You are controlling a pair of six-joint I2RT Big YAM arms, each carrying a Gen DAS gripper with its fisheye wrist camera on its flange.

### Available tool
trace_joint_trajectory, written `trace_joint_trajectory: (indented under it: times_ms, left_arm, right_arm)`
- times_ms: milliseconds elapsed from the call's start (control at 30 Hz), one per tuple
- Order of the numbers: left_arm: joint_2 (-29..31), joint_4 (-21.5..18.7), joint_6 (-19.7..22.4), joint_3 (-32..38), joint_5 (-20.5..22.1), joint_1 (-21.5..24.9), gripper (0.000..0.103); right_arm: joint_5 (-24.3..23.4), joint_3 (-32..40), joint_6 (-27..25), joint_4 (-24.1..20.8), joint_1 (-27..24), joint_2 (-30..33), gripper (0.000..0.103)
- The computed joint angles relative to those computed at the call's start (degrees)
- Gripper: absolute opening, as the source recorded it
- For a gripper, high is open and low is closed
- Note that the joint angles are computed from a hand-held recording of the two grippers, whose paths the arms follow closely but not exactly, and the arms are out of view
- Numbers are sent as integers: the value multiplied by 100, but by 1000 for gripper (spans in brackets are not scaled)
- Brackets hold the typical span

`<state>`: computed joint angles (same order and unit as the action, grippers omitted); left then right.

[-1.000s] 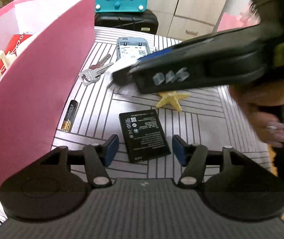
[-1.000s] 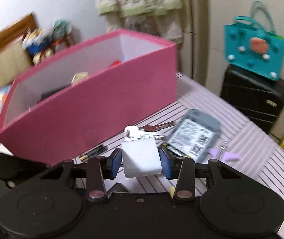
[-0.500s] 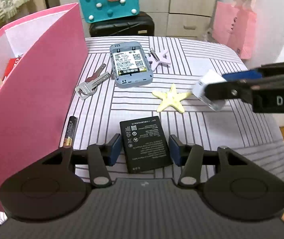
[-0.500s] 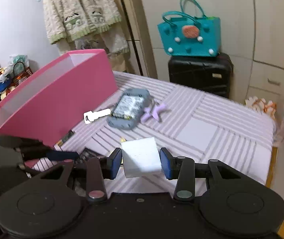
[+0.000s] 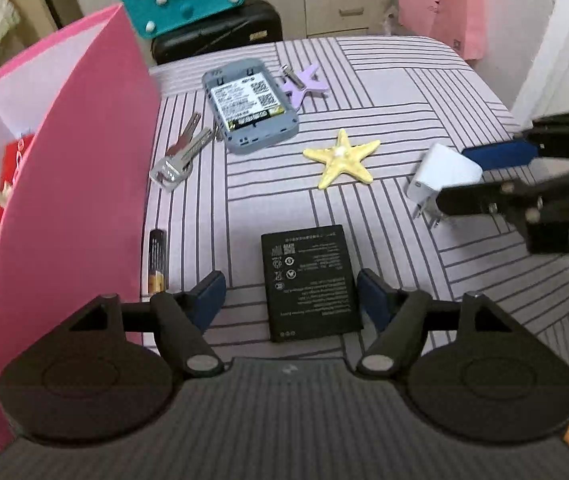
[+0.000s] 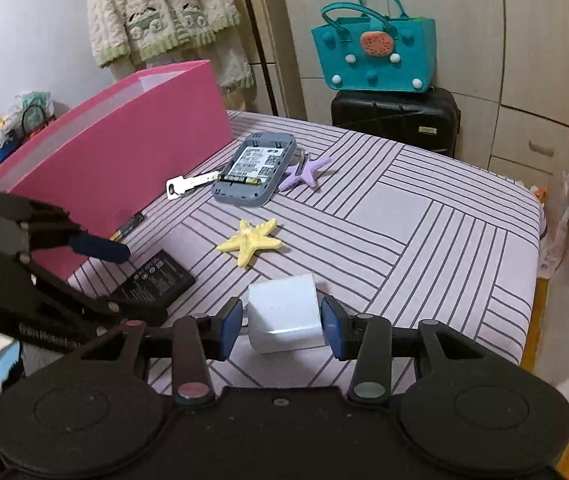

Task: Organize rigid objects
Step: 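Lift the white charger with the right gripper while the left closes on the black battery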

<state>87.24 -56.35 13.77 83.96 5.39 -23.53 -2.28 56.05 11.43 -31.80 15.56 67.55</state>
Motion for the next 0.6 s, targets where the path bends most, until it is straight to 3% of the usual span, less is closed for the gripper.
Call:
trace_joint_trajectory:
  times_ms: [100, 133, 400, 433, 500, 600]
  left_arm:
    - [70, -135, 198, 120, 398, 84, 50]
    - [63, -99, 244, 109, 366, 72, 48]
    - [-13, 23, 371, -7, 487, 105, 48]
    - [-20, 54, 404, -21, 466, 94, 48]
    - [-1, 62, 420, -9, 506, 105, 48]
    - [-9, 86, 378, -26, 584, 144, 48]
  right_arm:
    - [7, -43, -196, 84, 47, 12, 61]
    - [68, -41, -237, 88, 75, 25, 62]
    - [705, -31, -695, 185, 378, 225, 73]
    - [780, -24, -657, 186, 398, 224, 72]
    - [829, -18, -600, 174, 408, 213, 60]
    - [821, 27, -472, 62, 399, 201, 60]
